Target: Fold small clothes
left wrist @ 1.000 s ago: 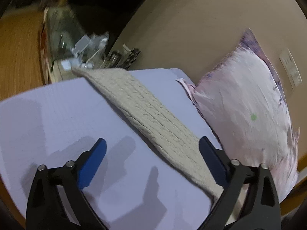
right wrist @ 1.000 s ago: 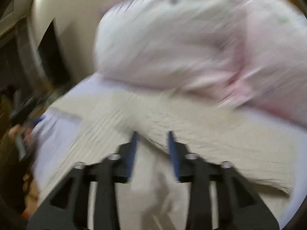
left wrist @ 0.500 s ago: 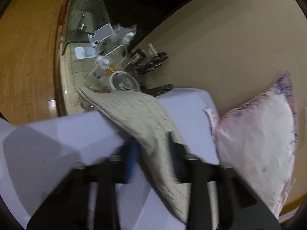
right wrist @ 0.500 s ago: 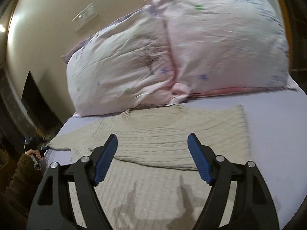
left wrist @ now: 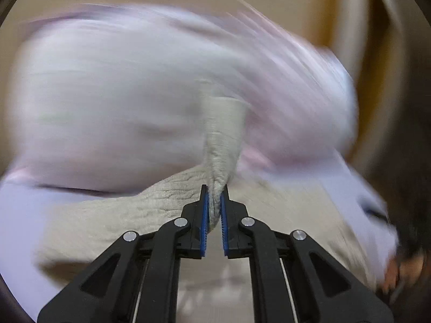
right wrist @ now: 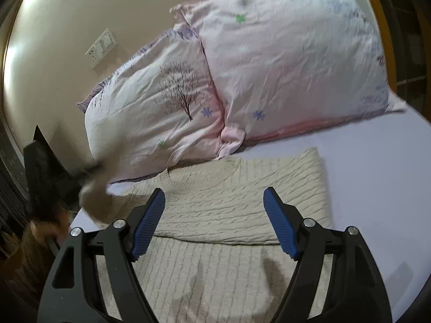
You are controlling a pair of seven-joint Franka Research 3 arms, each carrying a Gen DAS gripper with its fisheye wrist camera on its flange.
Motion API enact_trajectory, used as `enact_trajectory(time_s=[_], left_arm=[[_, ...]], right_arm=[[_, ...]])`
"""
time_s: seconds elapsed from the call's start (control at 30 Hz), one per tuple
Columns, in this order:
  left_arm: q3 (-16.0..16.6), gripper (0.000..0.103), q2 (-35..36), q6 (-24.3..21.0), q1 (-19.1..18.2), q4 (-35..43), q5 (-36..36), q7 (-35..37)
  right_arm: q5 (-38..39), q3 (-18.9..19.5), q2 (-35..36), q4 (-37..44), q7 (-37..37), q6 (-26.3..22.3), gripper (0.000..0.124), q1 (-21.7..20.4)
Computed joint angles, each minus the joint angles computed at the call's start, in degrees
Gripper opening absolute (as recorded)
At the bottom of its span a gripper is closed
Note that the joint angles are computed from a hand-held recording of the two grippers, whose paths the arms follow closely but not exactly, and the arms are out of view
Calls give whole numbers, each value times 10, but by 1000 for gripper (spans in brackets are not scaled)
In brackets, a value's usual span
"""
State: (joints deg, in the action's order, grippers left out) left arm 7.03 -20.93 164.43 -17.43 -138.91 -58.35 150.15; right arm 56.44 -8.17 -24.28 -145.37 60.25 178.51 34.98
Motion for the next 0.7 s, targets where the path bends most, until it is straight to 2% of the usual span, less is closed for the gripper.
enact_trajectory(time_s=[0.07, 0.13, 0.2, 0.23, 0.27, 0.33, 0.4, 0.47, 0.57, 0.63, 0.67, 0.7], left_arm=[[-48, 8, 39, -66, 5, 4, 94, -43], [-59, 8, 45, -107, 7, 0, 112, -50], [-37, 13, 10, -126, 4, -22, 65, -7], [-23, 22, -10, -132, 8, -31, 42, 9], [-8, 37, -39, -130, 19, -47, 23, 19], [8, 49, -78, -120, 42, -69, 18, 19], [10, 50, -124, -104, 85, -111, 64, -20], [10, 51, -152, -104, 135, -141, 127, -76], [30, 52, -184, -136, 193, -173, 198, -140], [56, 53, -203, -165, 207, -186, 223, -164], [73, 53, -210, -180, 207, -191, 229, -171], [85, 53, -214, -187, 201, -193, 233, -177]], right_arm=[[14, -19, 14, 12, -8, -20, 75, 8], [19, -16, 21, 21, 0, -60, 75, -16], [17, -13, 24, 27, 11, -101, 74, -45], [10, -5, 27, 28, 20, -111, 72, -61], [5, -1, 34, 33, 30, -127, 64, -77], [16, 0, 50, 48, 30, -159, 56, -92], [14, 6, 78, 72, 38, -200, 54, -107], [-39, 33, 101, 89, 82, -230, 53, -133], [-190, 97, 117, 93, 186, -237, 49, -181], [-256, 123, 113, 81, 219, -210, 17, -194], [-243, 113, 112, 83, 198, -216, 9, -180], [-222, 105, 107, 82, 183, -221, 8, -167]])
